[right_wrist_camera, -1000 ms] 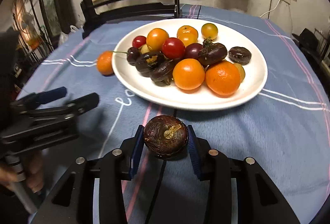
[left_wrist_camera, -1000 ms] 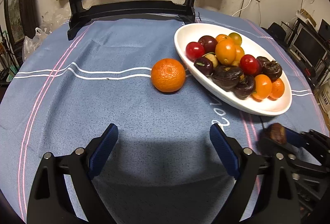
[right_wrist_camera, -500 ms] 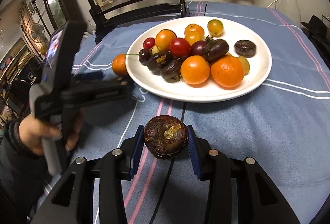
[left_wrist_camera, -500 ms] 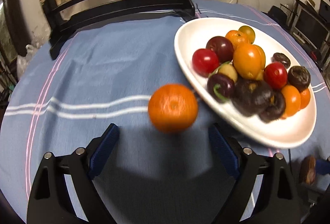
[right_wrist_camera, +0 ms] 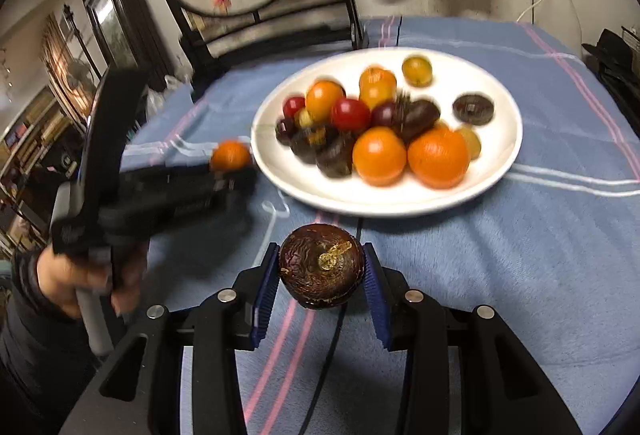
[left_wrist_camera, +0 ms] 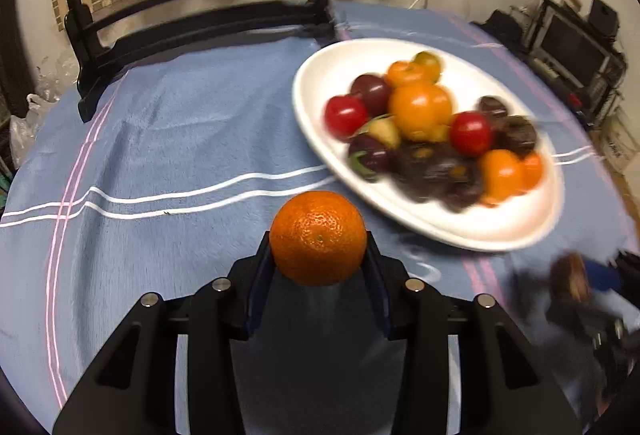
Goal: Organize fruits
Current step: 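Carry the tangerine and dried persimmon over the white plate and release them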
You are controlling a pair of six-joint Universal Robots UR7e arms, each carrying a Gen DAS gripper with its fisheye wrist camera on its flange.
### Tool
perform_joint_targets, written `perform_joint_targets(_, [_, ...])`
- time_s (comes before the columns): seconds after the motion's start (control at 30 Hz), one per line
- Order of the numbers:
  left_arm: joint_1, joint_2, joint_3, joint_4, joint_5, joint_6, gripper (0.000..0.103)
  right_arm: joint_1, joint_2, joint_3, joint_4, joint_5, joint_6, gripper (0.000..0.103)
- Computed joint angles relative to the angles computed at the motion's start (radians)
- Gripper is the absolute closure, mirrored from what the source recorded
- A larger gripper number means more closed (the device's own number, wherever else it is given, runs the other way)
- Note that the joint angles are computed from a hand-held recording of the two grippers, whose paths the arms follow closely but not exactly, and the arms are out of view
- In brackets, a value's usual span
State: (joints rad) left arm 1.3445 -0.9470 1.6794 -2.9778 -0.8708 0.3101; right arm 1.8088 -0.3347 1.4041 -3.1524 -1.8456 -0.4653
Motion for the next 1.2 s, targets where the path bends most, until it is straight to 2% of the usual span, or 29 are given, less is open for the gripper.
perform_joint_targets(0.1, [-0.032,-0.028,0.023,-0.035,-0.034,0.011,0.061,0.005,-0.008,-0.004,-0.051,0.025,-0.005,0.062])
perform_joint_targets(0.2, [-0.055,-0.01,-0.021,-0.014,-0.056,-0.009,0.061,0.013,0.012,-0.069,-0.05,0.013,-0.009,0.062])
perform_joint_targets(0.37, [-0.07,0.095,-0.155,0.06,-0.001,-0.067,0.061,0.013,0.09,-0.243,-0.003,-0.025,-0.008,0.062])
perform_joint_targets(0.5, [-0.063,0.152,-0.236,0.096,0.051,-0.13,0.06,0.001,0.144,-0.367,0.063,-0.05,0.037,0.059])
perform_joint_targets(0.53, [-0.062,0.158,-0.244,0.098,0.06,-0.139,0.06,-0.002,0.149,-0.382,0.069,-0.047,0.05,0.056])
perform_joint_targets(0.57, [-0.063,0.161,-0.252,0.103,0.07,-0.155,0.051,-0.005,0.149,-0.383,0.062,-0.048,0.063,0.048])
perform_joint_targets(0.6, [-0.066,0.161,-0.257,0.113,0.091,-0.183,0.031,-0.01,0.141,-0.369,0.042,-0.041,0.078,0.04])
perform_joint_targets(0.63, [-0.065,0.159,-0.256,0.11,0.101,-0.193,0.022,-0.013,0.135,-0.355,0.026,-0.034,0.08,0.035])
perform_joint_targets(0.67, [-0.066,0.152,-0.24,0.078,0.097,-0.192,0.016,-0.015,0.126,-0.335,0.003,-0.035,0.079,0.026])
perform_joint_targets(0.7, [-0.066,0.145,-0.225,0.045,0.083,-0.173,0.016,-0.013,0.12,-0.315,-0.029,-0.051,0.074,0.018])
perform_joint_targets(0.73, [-0.068,0.139,-0.213,0.029,0.078,-0.154,0.015,-0.012,0.113,-0.295,-0.053,-0.061,0.069,0.014])
perform_joint_targets(0.8, [-0.08,0.126,-0.18,0.009,0.103,-0.131,0.012,-0.011,0.097,-0.251,-0.099,-0.071,0.054,0.005])
perform_joint_targets(0.93, [-0.096,0.088,-0.096,-0.05,0.124,-0.112,0.009,-0.004,0.059,-0.162,-0.12,-0.103,0.037,0.004])
perform_joint_targets(1.03, [-0.103,0.061,-0.028,-0.112,0.15,-0.085,0.009,0.011,0.042,-0.102,-0.154,-0.138,-0.01,0.004])
perform_joint_targets(1.2, [-0.105,0.005,0.06,-0.118,0.141,-0.154,0.009,0.034,0.02,-0.01,-0.212,-0.184,-0.058,0.004])
